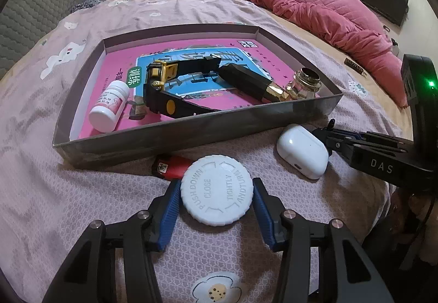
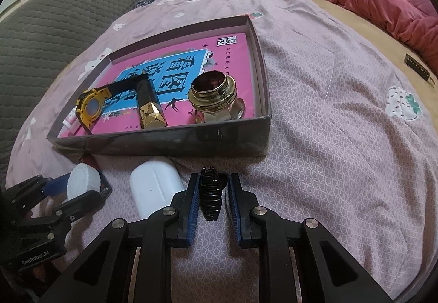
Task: Organize rigid objects
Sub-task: 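Grasp the white lid with the left tool while the right tool grasps the black hair clip, then lift the white lid with the left tool while the right tool lifts the black clip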
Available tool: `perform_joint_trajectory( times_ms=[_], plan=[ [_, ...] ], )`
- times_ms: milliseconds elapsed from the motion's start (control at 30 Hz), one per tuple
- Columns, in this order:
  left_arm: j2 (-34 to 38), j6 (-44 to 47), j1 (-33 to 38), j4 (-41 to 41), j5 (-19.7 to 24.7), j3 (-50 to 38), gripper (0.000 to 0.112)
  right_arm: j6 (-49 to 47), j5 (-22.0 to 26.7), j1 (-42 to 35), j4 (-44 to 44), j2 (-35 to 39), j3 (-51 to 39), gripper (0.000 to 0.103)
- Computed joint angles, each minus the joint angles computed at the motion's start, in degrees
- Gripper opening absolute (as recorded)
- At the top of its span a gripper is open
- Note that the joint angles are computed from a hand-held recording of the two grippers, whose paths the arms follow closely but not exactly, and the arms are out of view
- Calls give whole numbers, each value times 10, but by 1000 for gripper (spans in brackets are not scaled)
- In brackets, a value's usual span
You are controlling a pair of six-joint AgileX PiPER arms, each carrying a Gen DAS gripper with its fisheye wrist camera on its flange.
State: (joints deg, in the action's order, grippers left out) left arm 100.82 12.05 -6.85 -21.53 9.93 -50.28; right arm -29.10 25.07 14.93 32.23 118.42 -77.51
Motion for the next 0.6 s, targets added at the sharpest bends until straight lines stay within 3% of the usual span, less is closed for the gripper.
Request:
perform_joint_trajectory(
  times_ms=[133, 600],
  plan=[
    [-4, -26, 2, 21, -3, 4, 51, -11, 4, -4, 13, -2, 1, 21],
    [-40, 145, 25, -163, -11, 27, 51, -95, -7, -12, 94, -34, 37, 21]
  ],
)
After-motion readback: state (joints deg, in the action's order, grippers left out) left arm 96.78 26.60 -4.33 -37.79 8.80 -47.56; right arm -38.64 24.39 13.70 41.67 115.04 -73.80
